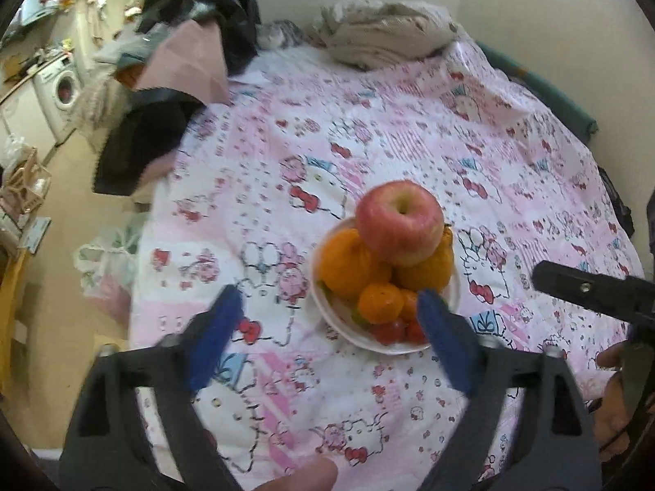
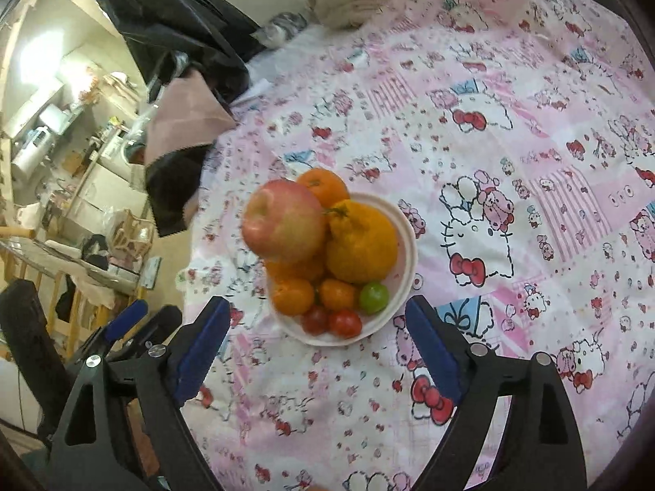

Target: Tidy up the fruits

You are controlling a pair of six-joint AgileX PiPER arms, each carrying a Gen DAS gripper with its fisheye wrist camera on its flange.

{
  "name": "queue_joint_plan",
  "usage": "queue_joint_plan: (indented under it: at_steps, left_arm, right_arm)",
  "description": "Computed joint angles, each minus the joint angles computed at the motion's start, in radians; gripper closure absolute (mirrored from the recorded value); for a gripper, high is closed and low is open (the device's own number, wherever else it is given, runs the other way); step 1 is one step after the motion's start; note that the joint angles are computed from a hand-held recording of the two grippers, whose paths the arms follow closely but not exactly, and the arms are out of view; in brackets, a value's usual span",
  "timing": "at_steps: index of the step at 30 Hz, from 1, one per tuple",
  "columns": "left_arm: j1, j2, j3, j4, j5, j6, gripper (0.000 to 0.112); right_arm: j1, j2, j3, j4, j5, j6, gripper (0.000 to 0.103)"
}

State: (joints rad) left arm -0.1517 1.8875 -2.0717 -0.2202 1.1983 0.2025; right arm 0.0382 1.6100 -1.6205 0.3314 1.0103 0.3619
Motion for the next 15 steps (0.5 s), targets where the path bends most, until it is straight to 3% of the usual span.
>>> queue_joint_plan:
  at_steps: [7,15]
  left_arm:
    - [0.041,-0.124,0.094,-0.033,-0.018,0.034,0.01]
    - [0.095,-0.299,0.302,-0.079,-0.068,0.112,0.01]
  right_arm:
    - [0.099,-0.107,0.013,-0.183,0.032,0.098,0.013]
    - [0.232,-0.242,0.126,-0.354,0.007,0.255,0.002]
